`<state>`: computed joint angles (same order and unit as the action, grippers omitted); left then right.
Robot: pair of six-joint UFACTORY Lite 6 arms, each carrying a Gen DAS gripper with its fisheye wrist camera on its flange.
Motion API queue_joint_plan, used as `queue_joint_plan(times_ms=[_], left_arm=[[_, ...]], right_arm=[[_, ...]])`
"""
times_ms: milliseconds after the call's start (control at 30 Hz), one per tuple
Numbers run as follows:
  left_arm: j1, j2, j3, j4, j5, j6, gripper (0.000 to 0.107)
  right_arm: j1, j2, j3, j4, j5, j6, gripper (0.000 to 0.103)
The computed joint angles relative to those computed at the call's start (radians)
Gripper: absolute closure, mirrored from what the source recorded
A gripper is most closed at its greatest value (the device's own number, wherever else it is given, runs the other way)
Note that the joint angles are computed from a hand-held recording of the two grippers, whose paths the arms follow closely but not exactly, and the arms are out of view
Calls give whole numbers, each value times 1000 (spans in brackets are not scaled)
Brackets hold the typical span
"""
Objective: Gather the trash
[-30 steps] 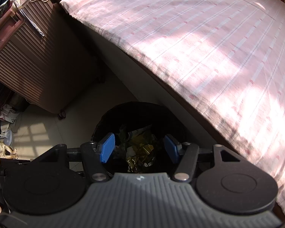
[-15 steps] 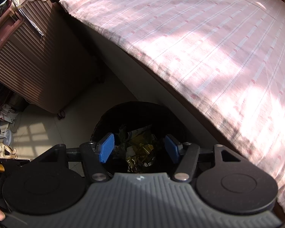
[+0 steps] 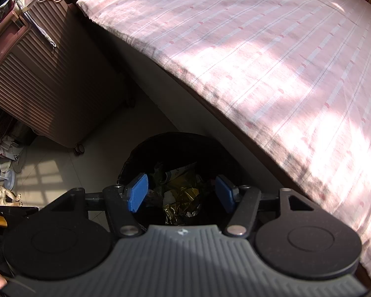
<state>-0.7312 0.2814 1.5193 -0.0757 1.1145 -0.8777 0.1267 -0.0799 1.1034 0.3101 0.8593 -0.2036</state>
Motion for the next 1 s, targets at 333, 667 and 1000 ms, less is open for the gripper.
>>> queue_joint_plan(times_ms=[333, 667, 1000], left_arm=[[-3, 0, 4, 9, 2, 15, 19], [0, -3, 3, 13, 12, 15, 18], [-9, 3, 6, 23, 16, 12, 13]], right_arm=[[2, 0, -1, -1, -2, 5, 29], [7, 2, 0, -4, -4, 14, 29], [9, 4, 6, -5, -6, 28, 28]])
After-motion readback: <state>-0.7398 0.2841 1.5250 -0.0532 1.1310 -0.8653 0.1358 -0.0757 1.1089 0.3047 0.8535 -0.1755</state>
